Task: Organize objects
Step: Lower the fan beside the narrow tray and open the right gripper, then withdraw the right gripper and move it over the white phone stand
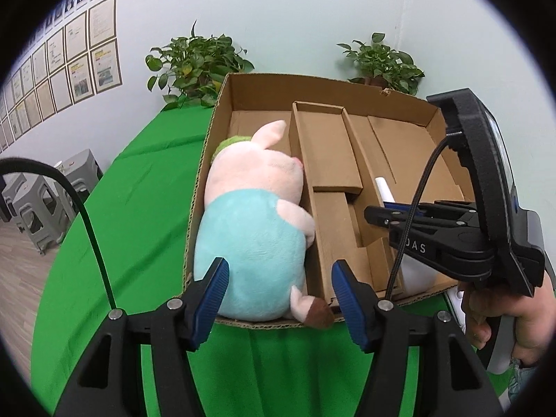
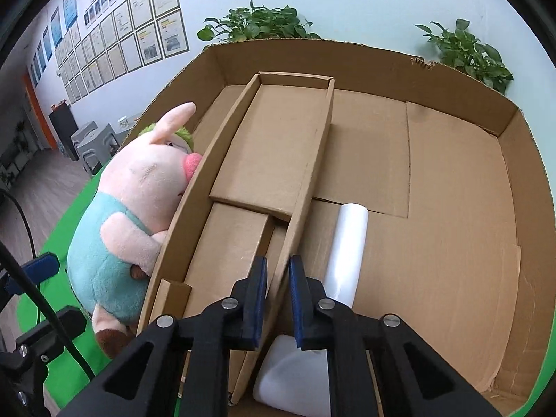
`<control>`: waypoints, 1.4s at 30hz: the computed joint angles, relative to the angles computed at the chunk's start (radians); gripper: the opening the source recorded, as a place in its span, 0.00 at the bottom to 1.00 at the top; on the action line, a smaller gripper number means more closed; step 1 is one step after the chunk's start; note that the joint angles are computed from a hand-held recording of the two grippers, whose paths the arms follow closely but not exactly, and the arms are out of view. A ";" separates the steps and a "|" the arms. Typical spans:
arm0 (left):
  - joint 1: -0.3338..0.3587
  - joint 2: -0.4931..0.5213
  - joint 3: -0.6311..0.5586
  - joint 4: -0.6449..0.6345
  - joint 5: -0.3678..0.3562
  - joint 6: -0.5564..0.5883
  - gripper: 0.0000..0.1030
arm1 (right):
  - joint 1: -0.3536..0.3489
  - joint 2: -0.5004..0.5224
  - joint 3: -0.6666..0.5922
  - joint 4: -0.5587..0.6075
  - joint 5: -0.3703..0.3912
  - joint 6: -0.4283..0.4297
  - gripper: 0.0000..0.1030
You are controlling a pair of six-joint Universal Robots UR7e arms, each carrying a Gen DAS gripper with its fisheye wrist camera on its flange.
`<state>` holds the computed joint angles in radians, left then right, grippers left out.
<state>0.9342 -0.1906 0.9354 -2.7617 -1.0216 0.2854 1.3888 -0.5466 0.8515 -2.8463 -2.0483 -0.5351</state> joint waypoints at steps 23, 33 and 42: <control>-0.056 -0.032 0.196 -0.228 -0.112 0.033 0.78 | -0.086 -0.502 0.969 -0.658 0.144 -0.057 1.00; -0.032 -0.010 0.196 -0.053 -0.216 -0.047 0.78 | -0.149 -0.447 0.985 -0.651 0.049 -0.018 0.91; -0.019 -0.016 0.208 -0.029 -0.236 -0.063 0.78 | -0.125 -0.405 0.959 -0.683 -0.020 -0.131 0.46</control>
